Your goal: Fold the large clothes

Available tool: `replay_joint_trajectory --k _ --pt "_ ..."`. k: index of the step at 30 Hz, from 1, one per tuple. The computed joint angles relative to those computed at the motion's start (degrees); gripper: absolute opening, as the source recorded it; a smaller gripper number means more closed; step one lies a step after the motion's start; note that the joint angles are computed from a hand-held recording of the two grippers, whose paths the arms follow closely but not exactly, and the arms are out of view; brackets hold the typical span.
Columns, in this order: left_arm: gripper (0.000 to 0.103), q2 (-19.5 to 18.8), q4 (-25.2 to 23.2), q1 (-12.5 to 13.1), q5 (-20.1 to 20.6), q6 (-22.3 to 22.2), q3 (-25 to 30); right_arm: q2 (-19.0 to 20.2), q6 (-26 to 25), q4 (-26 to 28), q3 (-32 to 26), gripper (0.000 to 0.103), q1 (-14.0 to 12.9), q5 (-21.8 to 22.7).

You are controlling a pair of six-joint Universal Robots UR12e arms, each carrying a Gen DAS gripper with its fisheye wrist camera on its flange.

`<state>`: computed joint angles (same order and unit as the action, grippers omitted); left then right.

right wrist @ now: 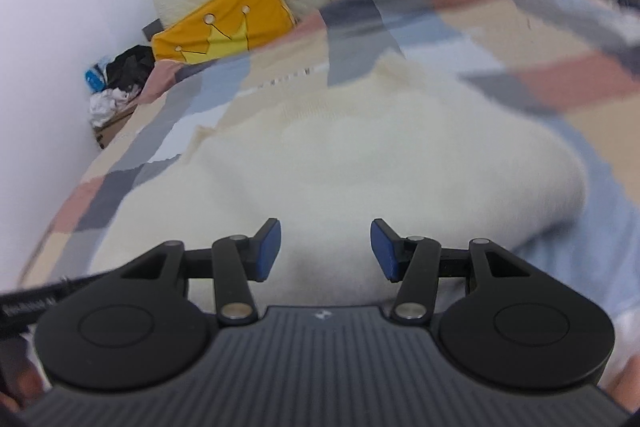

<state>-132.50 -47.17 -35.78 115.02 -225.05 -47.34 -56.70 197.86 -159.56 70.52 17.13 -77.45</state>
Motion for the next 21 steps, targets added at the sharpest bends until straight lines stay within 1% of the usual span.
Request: replay_joint_trajectory --k 2,5,6,7,8,9,10,13,18,21 --pt "0.068 0.0 -0.6 0.4 -0.8 -1.3 0.0 0.0 1.5 1.1 0.0 0.054 -0.1 1.0" --pt "0.070 0.1 -1.4 0.8 -1.8 -2.9 -0.2 0.0 2.0 1.3 -0.1 0.067 -0.1 1.4" --pt "0.071 0.1 -1.8 1.0 -2.2 -3.4 -0.2 0.1 2.4 1.7 -0.2 0.067 -0.1 2.1" --pt "0.071 0.1 -2.2 1.1 -2.4 -3.9 -0.3 0.1 2.9 2.2 -0.3 0.071 -0.3 3.0" --pt "0.071 0.2 -2.6 1.1 -2.4 -4.5 -0.3 0.2 4.1 2.7 -0.3 0.078 -0.6 4.5" --pt "0.071 0.2 -3.1 1.2 -2.4 -5.1 -0.4 0.3 5.4 2.9 -0.3 0.087 -0.8 5.6" --pt "0.071 0.3 -3.3 1.2 -2.4 -5.5 -0.5 0.4 7.2 3.0 -0.3 0.088 -1.0 6.6" --pt "0.072 0.7 -3.0 1.5 -2.8 -7.4 -1.3 0.8 11.2 5.2 -0.7 0.088 -1.7 9.0" --pt "0.073 1.0 -3.5 1.9 -4.1 -10.0 -1.8 1.6 21.1 7.4 -0.5 0.088 -3.2 15.1" --pt "0.073 1.0 -3.0 2.2 -5.5 -10.7 -2.0 2.0 26.7 8.1 -0.3 0.088 -3.5 16.6"
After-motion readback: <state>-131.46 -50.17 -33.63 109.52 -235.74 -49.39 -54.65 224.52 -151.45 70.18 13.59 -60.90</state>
